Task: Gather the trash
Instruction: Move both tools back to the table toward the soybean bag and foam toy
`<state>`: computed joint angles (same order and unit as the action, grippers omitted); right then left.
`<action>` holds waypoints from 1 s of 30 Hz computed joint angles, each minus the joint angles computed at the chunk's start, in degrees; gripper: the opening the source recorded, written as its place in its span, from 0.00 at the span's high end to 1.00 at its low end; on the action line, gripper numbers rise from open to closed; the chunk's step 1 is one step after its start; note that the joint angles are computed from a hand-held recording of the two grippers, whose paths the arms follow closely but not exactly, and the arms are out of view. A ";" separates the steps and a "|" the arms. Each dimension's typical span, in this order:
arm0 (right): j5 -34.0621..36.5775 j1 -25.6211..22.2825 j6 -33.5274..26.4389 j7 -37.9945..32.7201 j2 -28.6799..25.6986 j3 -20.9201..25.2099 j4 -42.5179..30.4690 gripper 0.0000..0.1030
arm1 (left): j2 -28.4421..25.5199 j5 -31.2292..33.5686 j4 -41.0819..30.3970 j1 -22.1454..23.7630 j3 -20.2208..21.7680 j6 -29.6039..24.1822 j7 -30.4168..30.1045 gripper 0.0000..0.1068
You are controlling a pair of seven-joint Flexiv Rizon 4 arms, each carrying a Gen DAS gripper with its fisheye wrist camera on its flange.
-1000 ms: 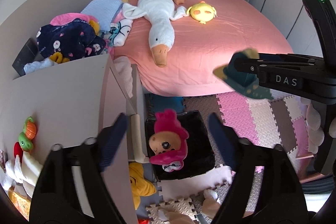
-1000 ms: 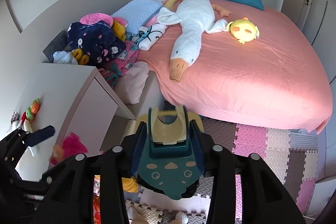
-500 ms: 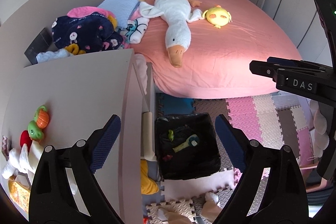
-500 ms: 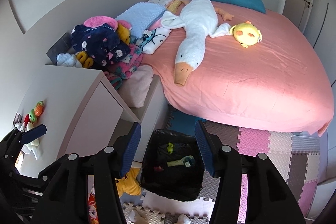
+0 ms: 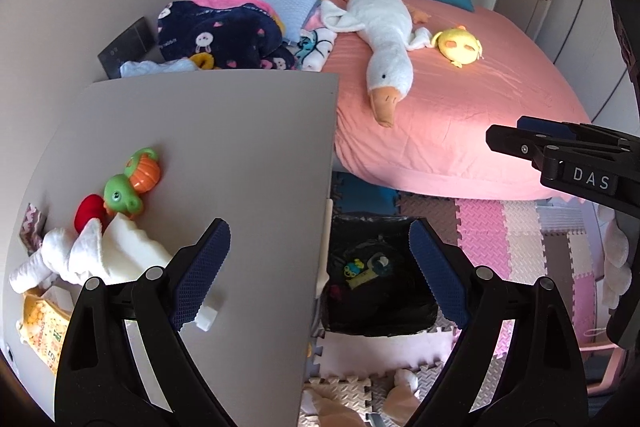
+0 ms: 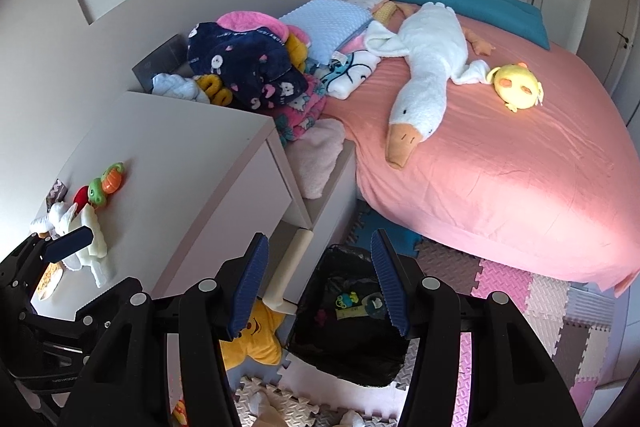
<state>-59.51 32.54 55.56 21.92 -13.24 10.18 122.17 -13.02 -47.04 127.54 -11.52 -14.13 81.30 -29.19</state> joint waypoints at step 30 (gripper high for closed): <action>12.32 11.97 4.21 -24.44 -20.21 -4.87 -27.11 0.47 | 4.81 -14.68 4.94 6.58 8.49 2.74 12.01 0.17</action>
